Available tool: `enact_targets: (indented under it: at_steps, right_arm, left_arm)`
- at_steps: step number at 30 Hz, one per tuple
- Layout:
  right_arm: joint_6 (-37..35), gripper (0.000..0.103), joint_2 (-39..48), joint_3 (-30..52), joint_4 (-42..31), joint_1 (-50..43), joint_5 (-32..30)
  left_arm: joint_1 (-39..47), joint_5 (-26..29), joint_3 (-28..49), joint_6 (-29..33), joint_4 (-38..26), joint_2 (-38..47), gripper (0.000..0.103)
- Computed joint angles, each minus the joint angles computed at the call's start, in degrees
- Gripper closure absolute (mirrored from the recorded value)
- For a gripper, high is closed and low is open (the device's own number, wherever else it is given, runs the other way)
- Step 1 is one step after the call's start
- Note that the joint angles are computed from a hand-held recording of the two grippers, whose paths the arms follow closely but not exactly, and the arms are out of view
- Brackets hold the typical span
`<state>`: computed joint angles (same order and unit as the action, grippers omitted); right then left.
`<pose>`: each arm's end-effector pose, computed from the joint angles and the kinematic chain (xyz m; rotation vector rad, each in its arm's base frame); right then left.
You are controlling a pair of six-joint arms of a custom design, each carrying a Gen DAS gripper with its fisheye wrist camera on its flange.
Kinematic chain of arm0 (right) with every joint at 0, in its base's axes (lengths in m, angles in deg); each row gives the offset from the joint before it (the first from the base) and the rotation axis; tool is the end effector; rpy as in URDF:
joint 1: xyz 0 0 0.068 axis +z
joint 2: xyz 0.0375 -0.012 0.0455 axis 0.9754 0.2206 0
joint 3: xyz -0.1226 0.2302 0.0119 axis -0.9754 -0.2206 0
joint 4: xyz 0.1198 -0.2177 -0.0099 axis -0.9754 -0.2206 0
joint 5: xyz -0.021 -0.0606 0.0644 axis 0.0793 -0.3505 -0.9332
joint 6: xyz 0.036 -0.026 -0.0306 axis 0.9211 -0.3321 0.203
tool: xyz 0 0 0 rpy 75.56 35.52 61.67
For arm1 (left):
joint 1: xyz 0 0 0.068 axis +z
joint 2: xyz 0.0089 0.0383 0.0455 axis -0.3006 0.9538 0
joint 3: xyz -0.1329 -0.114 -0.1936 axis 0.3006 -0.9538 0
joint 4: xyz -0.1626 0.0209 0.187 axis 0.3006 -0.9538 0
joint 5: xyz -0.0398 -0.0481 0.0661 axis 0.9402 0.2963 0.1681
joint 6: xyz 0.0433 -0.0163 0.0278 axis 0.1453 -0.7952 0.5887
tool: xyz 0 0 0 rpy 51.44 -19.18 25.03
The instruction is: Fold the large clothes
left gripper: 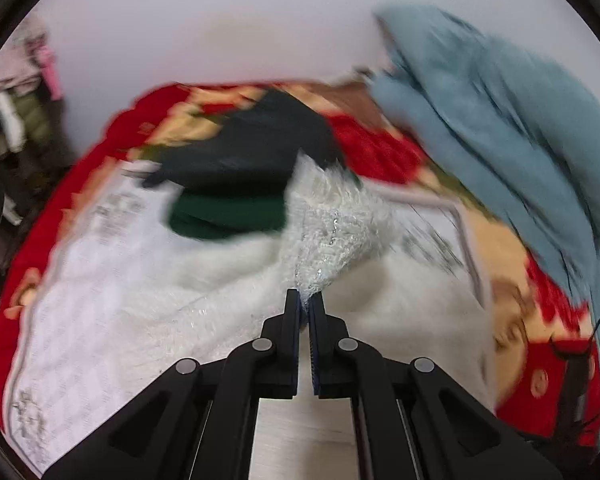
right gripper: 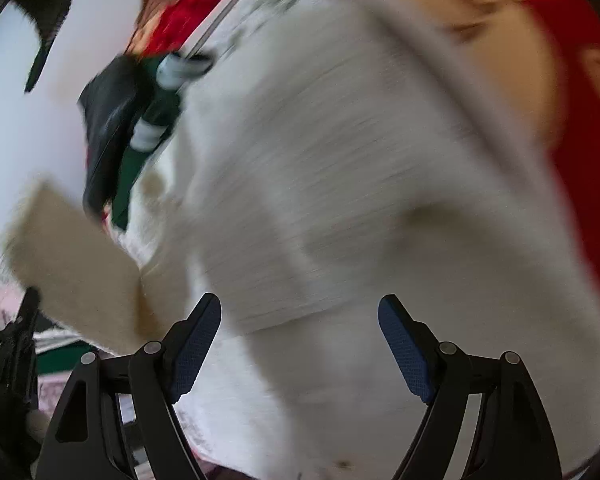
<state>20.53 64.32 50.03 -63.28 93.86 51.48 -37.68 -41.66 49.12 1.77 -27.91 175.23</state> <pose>0.2015 0.0629 0.1856 1.6620 2.2088 0.7328 0.4354 -0.1678 0.2414 0.8131 2.3819 -0.3021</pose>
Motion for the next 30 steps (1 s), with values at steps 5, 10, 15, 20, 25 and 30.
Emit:
enact_targets:
  at_steps: [5, 10, 15, 20, 25, 30]
  right_arm:
    - [-6.06, 0.02, -17.42, -6.99, -13.61, -6.95, -1.35]
    - [-16.81, 0.02, -25.85, -9.64, -22.71, -17.02, -6.2]
    - [-23.29, 0.02, -23.65, -7.86, -25.43, -19.32, -7.56]
    - [-15.88, 0.02, -19.02, -3.27, -25.86, -4.05, -5.39]
    - [-8.31, 0.02, -1.91, -0.06, -7.93, 11.58, -9.59]
    - [-6.85, 0.021, 24.03, 10.21, 6.82, 18.62, -12.43]
  left_arm:
    - [-9.76, -7.81, -13.12, -2.13, 6.76, -1.7, 0.102]
    - [-12.38, -13.44, -13.88, -5.42, 3.58, 0.58, 0.097]
    - [-10.85, -9.99, -10.51, -5.57, -1.23, 2.06, 0.011]
    - [-5.14, -9.53, -12.61, -4.37, -4.39, -2.67, 0.001]
    - [6.42, -18.9, -25.04, 2.59, -0.7, -9.46, 0.001]
    - [16.13, -27.17, -33.24, 8.58, 4.72, -6.56, 0.001]
